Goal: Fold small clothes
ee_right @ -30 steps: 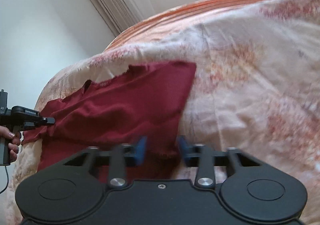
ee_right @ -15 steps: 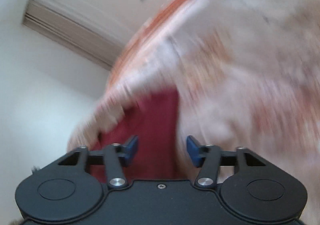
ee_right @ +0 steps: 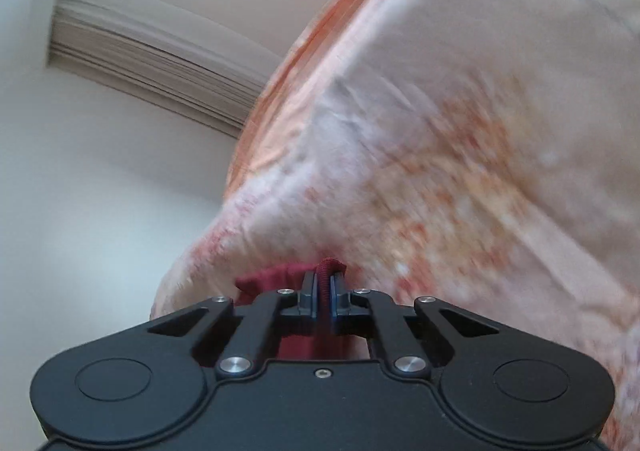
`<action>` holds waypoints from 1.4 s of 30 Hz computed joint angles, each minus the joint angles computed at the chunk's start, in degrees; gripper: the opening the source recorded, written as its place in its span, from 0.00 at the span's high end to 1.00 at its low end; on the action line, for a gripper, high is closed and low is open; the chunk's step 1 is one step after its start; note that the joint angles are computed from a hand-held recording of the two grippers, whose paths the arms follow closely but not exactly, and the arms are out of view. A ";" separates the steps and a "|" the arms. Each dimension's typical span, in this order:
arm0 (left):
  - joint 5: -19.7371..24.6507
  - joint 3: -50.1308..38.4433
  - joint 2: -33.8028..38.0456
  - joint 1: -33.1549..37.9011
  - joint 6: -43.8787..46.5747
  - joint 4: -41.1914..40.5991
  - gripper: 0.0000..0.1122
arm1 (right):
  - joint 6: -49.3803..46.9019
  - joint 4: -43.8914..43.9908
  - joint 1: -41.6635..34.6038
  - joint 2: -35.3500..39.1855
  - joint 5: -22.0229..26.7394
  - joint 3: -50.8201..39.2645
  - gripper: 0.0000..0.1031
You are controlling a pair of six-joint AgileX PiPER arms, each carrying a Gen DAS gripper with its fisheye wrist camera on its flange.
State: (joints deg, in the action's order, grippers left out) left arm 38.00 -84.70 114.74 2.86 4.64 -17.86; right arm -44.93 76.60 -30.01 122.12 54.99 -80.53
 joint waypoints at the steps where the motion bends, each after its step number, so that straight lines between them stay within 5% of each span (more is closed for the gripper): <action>1: -0.24 0.17 -0.07 -0.02 0.11 -0.03 0.91 | -0.74 -0.16 0.52 -1.15 -2.29 0.32 0.95; 6: -1.53 0.98 0.09 -0.94 -0.91 2.13 0.91 | 2.72 -13.14 5.41 -2.99 -11.46 0.13 0.90; 10: -1.64 0.44 -0.73 -1.93 -3.53 6.74 0.86 | -3.63 -1.58 3.53 -8.98 -14.73 7.67 0.64; 14: -9.85 7.31 -6.93 -1.97 4.92 0.94 0.85 | -12.31 2.08 2.28 -14.92 -6.88 13.01 0.60; 17: -5.58 6.41 -5.97 -1.12 15.60 -11.82 0.83 | -14.79 1.38 1.97 -16.20 0.88 16.85 0.56; 21: -3.64 4.83 -1.71 -2.71 8.17 -2.99 0.82 | -11.05 -7.41 4.86 -16.58 -1.04 20.21 0.57; 24: -4.73 7.96 -4.50 -2.10 6.97 -4.53 0.81 | -14.95 -3.76 3.33 -20.40 0.27 24.99 0.42; 26: -4.08 10.73 -7.76 -2.01 5.97 -2.90 0.72 | -14.37 -5.77 3.06 -24.13 -0.45 27.40 0.37; 31: 2.75 20.05 -21.40 -0.08 0.99 -1.67 0.36 | -10.55 -9.56 2.59 -32.51 1.75 31.83 0.29; 36: 15.09 28.86 -39.71 7.84 -0.69 -2.40 0.24 | -1.54 -14.69 3.21 -41.42 6.80 31.70 0.24; 42: 28.45 30.26 -49.30 27.86 9.75 -8.19 0.19 | 6.36 -17.93 8.02 -46.76 10.98 27.48 0.22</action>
State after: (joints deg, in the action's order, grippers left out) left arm 66.45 -54.44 65.44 30.72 14.38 -26.06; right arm -38.57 58.67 -21.99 75.36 65.98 -53.05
